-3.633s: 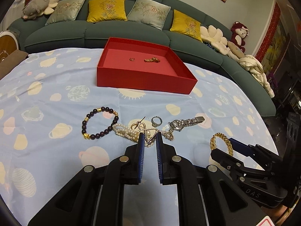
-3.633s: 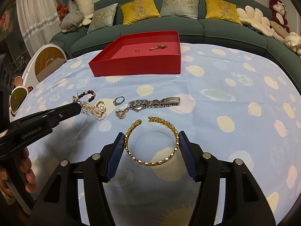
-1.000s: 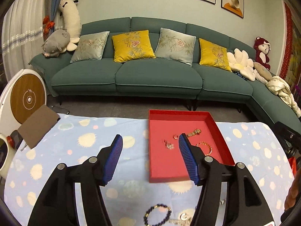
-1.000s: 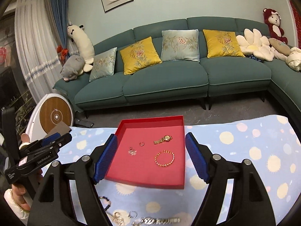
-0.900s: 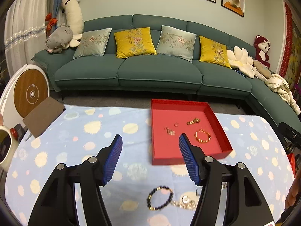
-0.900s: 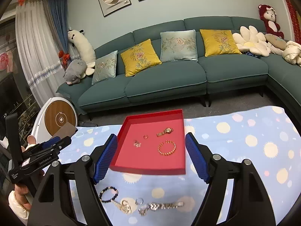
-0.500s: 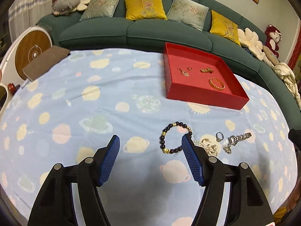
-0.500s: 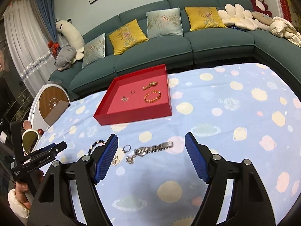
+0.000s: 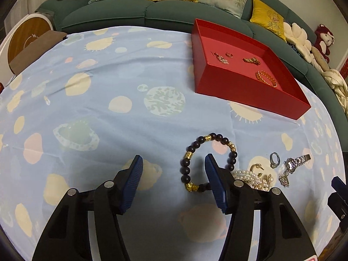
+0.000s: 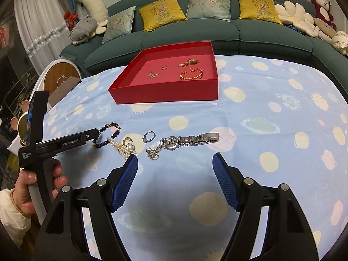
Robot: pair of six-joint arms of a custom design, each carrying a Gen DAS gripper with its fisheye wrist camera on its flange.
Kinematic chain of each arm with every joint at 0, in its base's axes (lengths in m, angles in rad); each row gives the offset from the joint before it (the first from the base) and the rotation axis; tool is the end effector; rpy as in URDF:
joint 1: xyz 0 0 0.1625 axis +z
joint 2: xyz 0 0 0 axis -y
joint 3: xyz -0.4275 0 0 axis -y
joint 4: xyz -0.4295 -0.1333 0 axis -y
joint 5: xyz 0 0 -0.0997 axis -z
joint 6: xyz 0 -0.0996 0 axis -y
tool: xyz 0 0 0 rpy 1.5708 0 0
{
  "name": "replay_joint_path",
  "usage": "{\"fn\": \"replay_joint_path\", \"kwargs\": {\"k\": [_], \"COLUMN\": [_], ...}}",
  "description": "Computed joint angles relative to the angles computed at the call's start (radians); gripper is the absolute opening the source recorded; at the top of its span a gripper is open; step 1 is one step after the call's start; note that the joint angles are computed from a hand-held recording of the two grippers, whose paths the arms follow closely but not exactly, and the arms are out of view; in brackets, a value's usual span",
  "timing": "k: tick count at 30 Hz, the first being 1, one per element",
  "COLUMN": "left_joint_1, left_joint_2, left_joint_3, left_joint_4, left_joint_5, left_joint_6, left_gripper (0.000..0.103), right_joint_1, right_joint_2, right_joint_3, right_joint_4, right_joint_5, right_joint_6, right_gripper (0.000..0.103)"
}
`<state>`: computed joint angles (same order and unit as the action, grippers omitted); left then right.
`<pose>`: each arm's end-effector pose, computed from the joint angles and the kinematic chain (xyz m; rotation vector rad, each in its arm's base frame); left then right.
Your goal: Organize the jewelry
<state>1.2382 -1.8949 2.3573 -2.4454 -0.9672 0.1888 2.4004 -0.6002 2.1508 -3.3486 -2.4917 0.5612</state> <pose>0.0578 -0.4140 0.3410 0.4893 2.4681 -0.5797 0.3848 -0.2790 -0.0617 0.1860 -2.3905 0.9705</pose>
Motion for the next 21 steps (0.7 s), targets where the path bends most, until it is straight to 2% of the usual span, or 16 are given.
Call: {"fn": "replay_joint_path", "kwargs": {"k": [4,8,12,18,21], "left_joint_1": [-0.02,-0.028,-0.036,-0.038,-0.041], "left_joint_2": [0.023,0.031,0.022,-0.025,-0.062], "left_joint_3": [0.024,0.033,0.037,0.014,-0.006], "left_joint_4": [-0.076,-0.098,-0.077,-0.03,0.007], "left_joint_5": [0.033,0.023,0.006,-0.041,-0.07], "left_joint_6": [0.042,0.075,0.088,0.069,0.059], "left_gripper": [0.044,0.006,0.004,0.004,0.004], "right_joint_1": [-0.007,-0.008,-0.006,-0.015,-0.032], "right_joint_2": [0.012,0.031,0.066,0.14,0.167], "right_joint_3": [-0.012,-0.034,-0.078,-0.166,-0.199], "right_joint_4": [0.009,-0.006,-0.011,0.006,0.013], "right_joint_5": [0.019,0.042,0.07,0.112,0.127], "right_joint_6": [-0.021,-0.067,-0.14,-0.281,-0.317], "right_gripper": [0.069,0.069,0.067,0.06,0.055]}}
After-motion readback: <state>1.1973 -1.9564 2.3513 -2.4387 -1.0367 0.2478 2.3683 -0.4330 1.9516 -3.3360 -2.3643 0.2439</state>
